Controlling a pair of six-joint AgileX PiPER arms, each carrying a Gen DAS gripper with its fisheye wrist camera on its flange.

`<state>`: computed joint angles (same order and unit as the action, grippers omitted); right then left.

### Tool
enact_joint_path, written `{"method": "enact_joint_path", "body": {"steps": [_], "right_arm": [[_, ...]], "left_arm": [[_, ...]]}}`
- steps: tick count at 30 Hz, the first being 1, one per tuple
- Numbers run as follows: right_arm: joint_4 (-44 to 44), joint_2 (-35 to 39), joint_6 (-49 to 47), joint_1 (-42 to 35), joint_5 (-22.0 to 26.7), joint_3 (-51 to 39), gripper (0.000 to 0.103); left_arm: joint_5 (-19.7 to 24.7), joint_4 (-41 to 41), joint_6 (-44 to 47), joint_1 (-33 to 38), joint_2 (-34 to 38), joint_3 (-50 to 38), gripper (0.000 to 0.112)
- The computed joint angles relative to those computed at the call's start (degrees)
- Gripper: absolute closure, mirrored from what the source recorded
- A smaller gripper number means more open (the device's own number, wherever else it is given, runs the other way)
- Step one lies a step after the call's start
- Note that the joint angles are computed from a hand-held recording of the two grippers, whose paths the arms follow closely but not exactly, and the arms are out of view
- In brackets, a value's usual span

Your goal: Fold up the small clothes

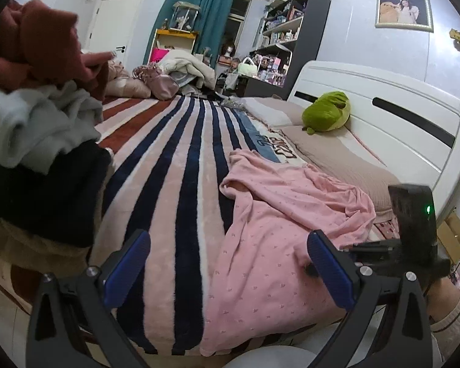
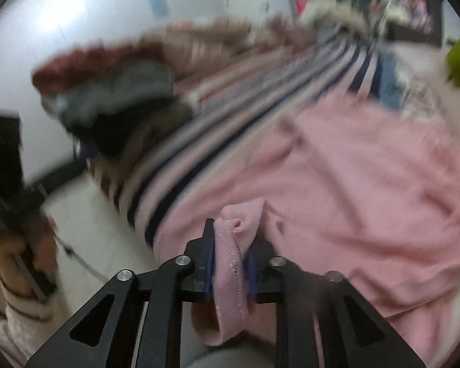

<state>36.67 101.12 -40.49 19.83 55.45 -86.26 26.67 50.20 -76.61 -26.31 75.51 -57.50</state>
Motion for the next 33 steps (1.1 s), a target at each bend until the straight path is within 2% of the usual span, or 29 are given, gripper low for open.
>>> {"method": "enact_joint_path", "body": {"steps": [1, 3, 5, 8, 12, 14, 15, 16, 17, 19, 21, 22, 23, 24, 25, 27, 29, 31, 33], "right_arm": [[1.8, -0.7, -2.0, -1.5, 0.7, 1.7, 0.078], [6.9, -4.1, -7.2, -6.0, 2.3, 5.1, 0.064], [9.7, -7.7, -10.1, -10.8, 4.1, 6.8, 0.058], [11.9, -11.8, -12.5, -19.9, 6.5, 7.7, 0.056], [12.9, -14.4, -14.9, -31.5, 7.7, 8.2, 0.055], [14.8, -14.1, -16.2, -36.0, 8.9, 8.7, 0.053], [16.2, -13.3, -16.8, -38.4, 10.1, 8.7, 0.050], [17.6, -12.4, -17.3, -40.7, 11.5, 8.9, 0.050], [18.2, -11.7, -17.5, -41.9, 12.4, 8.9, 0.050], [18.6, -10.0, -17.8, -43.3, 13.0, 8.6, 0.050], [18.4, -9.2, -18.6, -43.8, 12.4, 9.3, 0.050], [18.5, -8.6, -19.1, -44.3, 12.6, 9.3, 0.050], [18.6, -8.3, -19.2, -44.3, 12.4, 9.4, 0.050], [18.7, -7.8, -19.3, -44.3, 12.2, 9.4, 0.050], [18.9, -7.6, -19.6, -44.2, 11.8, 9.7, 0.050], [19.1, -7.0, -20.0, -44.4, 11.7, 9.5, 0.050], [19.0, -6.3, -19.9, -44.5, 11.6, 9.0, 0.050], [18.8, -5.5, -19.2, -43.9, 11.3, 8.2, 0.050], [18.3, -4.8, -18.7, -42.8, 10.8, 7.2, 0.050]], "left_arm": [[-0.4, -0.9, 1.1, 0.1, 0.8, -0.6, 0.011], [-1.0, -2.9, 3.5, 0.0, 2.8, -2.0, 0.011], [-1.8, -5.4, 6.3, -0.4, 5.7, -4.5, 0.011], [-3.9, -13.5, 15.3, -0.7, 12.4, -10.1, 0.011], [-2.0, -26.2, 29.6, -1.8, 22.4, -20.7, 0.017], [0.0, -33.0, 37.3, -2.4, 28.7, -28.1, 0.032], [1.9, -35.2, 40.2, -2.7, 31.6, -32.0, 0.037], [5.3, -37.4, 43.3, -2.9, 34.7, -36.8, 0.048], [7.3, -37.5, 44.1, -3.2, 36.6, -39.8, 0.059], [13.2, -39.1, 47.9, -3.8, 41.6, -48.4, 0.064], [18.8, -38.6, 50.3, -4.7, 46.0, -56.0, 0.078], [22.0, -37.3, 50.5, -5.3, 48.5, -60.0, 0.095], [23.9, -36.8, 50.7, -5.5, 49.8, -62.3, 0.106], [24.2, -36.9, 50.9, -5.4, 49.9, -62.5, 0.107], [22.5, -36.8, 50.2, -5.3, 48.7, -60.6, 0.108], [17.2, -35.2, 47.1, -4.9, 44.4, -53.9, 0.109], [12.0, -29.0, 39.4, -4.9, 38.7, -46.1, 0.109], [11.1, -22.3, 32.3, -4.8, 35.0, -42.1, 0.110], [12.6, -19.4, 29.7, -4.4, 33.5, -41.0, 0.110]]}}
